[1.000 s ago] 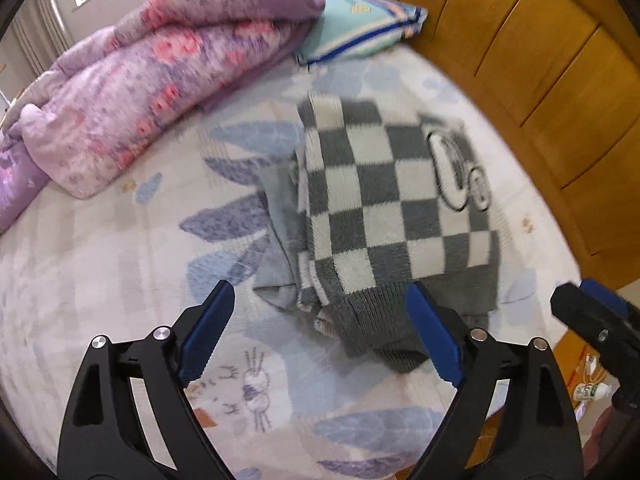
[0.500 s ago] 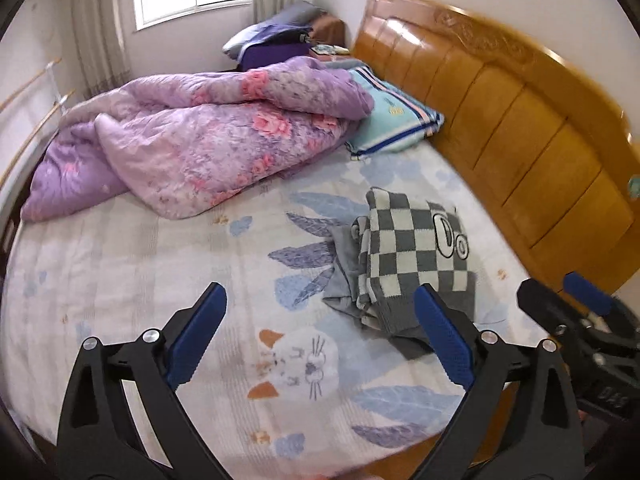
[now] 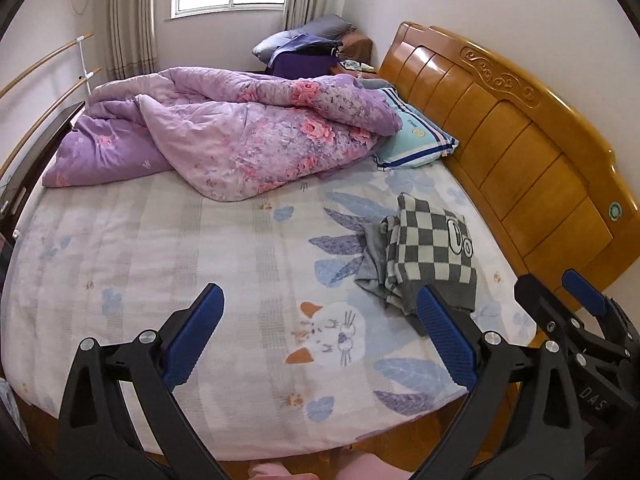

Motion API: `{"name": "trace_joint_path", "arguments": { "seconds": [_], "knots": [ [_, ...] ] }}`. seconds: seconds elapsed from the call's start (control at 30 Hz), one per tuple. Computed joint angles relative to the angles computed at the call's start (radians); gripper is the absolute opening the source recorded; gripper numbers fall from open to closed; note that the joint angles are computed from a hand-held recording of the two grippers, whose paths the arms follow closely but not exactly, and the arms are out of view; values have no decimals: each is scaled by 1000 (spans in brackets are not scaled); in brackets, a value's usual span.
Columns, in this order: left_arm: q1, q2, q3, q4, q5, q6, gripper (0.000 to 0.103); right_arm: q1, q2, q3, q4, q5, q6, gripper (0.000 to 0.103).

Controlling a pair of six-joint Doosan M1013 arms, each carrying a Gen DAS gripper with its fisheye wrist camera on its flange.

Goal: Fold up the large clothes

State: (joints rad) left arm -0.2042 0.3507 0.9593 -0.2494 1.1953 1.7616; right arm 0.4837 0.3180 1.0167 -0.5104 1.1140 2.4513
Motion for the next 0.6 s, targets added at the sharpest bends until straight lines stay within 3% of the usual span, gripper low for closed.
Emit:
{"name": "trace_joint_path", "arguments": {
  "seconds": [0.27,0.6],
  "knots": [
    [47,4,-2,-3,7,64,97,43,51,-62,-29,32,60,95],
    [62,39,-43,-13,24,97,97,60,99,-126,-63,119,85,95]
  ]
}}
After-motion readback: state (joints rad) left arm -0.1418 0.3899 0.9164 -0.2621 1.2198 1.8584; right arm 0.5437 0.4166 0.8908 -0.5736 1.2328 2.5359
